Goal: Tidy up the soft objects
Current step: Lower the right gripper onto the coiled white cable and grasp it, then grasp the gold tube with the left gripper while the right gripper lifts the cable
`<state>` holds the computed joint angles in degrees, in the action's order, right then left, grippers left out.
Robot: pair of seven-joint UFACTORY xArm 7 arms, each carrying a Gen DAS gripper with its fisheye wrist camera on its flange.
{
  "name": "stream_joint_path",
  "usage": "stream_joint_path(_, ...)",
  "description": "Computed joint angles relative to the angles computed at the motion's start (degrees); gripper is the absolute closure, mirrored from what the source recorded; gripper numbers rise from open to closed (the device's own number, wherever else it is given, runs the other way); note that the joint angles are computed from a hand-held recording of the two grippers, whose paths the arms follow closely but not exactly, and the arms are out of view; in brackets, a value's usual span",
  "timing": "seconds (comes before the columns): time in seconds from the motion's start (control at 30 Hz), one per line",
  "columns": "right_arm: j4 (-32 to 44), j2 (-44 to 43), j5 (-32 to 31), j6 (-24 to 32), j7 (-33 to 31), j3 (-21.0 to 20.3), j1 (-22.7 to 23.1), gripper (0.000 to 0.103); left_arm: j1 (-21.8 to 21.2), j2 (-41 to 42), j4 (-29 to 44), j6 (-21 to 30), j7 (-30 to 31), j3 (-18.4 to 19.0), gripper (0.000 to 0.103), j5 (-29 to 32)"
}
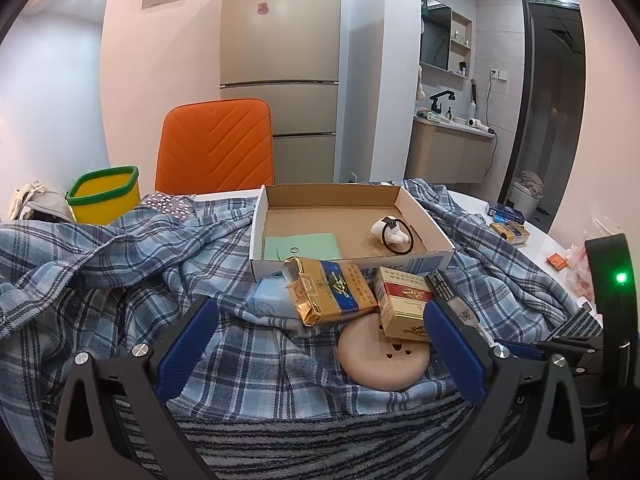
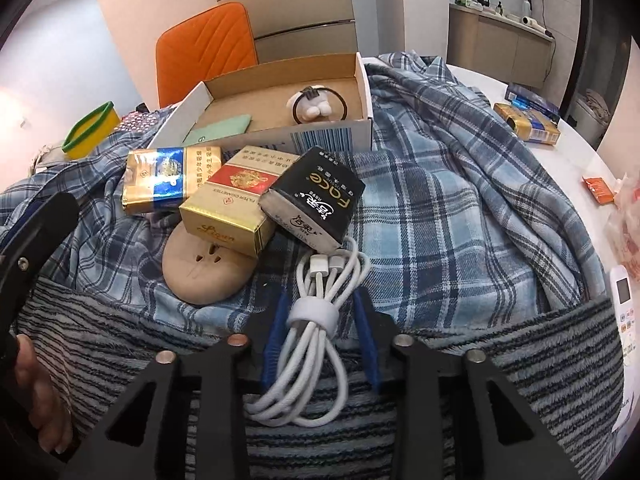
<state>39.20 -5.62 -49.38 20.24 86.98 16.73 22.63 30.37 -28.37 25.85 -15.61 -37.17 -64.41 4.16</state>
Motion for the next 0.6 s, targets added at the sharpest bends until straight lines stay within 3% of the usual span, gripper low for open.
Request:
stream_joint_path(0.17,0.1,-2.6,-4.3,4.1,3.3,1.8,0.3,0.077,-1.3,1.5,0.3,-0.5,2.3,2.0,0.001,0.0)
stream_joint_path(0.33,-0.9,-7.0,-7.2,4.8,4.9,2.8,-1.0,0.077,1.1,0.6,2.6,1.5,4.5,1.1,0.001,1.4)
stream_joint_path(0.4,-1.1,-8.8,-8.8,4.7,6.1,3.5,-2.3,0.077,1.8,3.2,4.1,2.0,5.6,1.4,0.001,2.5)
stream_joint_path(0.53,-0.7,-10.9,-16.2,6.4,11.7,6.4,-5.4,0.077,7.2,9.5,7.7,3.9,7.0,-1.8,0.001,3.8)
stream_joint_path(0.6,-0.8,-11.6,-19.9,7.1,14.3,7.2,-5.8,0.077,5.9,15.3,9.1,4.9,8.3,0.2,0.001,4.5)
